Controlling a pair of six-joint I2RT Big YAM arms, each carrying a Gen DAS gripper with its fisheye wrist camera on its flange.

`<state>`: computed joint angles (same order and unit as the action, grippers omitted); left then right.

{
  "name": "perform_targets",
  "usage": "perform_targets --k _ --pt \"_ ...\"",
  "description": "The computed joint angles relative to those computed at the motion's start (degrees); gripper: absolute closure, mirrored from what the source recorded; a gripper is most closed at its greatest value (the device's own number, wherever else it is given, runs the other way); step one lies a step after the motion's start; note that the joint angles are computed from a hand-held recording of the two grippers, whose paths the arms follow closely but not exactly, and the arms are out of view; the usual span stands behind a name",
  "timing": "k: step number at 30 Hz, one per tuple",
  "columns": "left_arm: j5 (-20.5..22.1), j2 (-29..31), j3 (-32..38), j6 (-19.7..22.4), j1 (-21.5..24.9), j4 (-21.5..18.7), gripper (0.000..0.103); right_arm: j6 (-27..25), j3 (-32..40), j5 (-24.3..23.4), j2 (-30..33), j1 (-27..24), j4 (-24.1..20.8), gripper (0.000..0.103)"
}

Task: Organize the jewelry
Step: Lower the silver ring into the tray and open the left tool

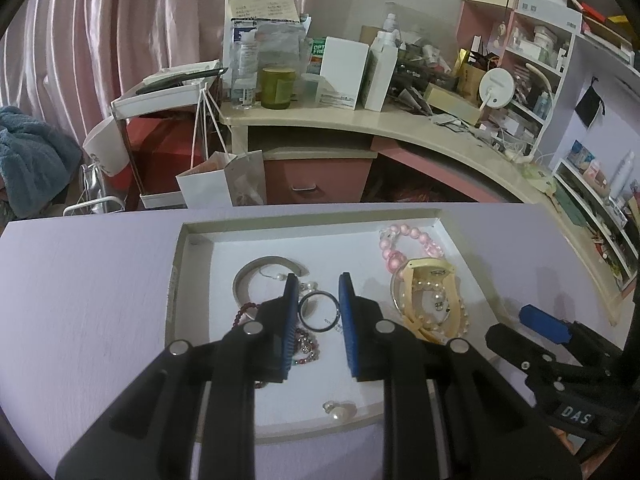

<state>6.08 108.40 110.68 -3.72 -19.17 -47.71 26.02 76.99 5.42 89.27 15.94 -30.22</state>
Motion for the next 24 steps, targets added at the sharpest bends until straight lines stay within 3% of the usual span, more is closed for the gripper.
perform_targets --k 10,21,23,24 --pt "-0.1 1.4 1.3 0.1 -0.4 -0.2 0.082 -1.8 -2.1 4.6 -1.7 1.3 2.0 0.01" --pt "1.4 2.5 3.0 -0.1 -0.5 -0.4 0.082 -0.9 -2.1 4.1 -1.4 1.0 1.2 0.009" --pt "1.7 2.2 2.5 -0.3 -0.4 0.1 0.076 -0.9 -2.1 4.1 -1.4 1.0 1.2 0.009" --pt "1.8 2.0 2.2 -0.5 -0.3 0.3 0.061 -0.9 -2.1 4.2 -1.4 1.0 1.2 0.009"
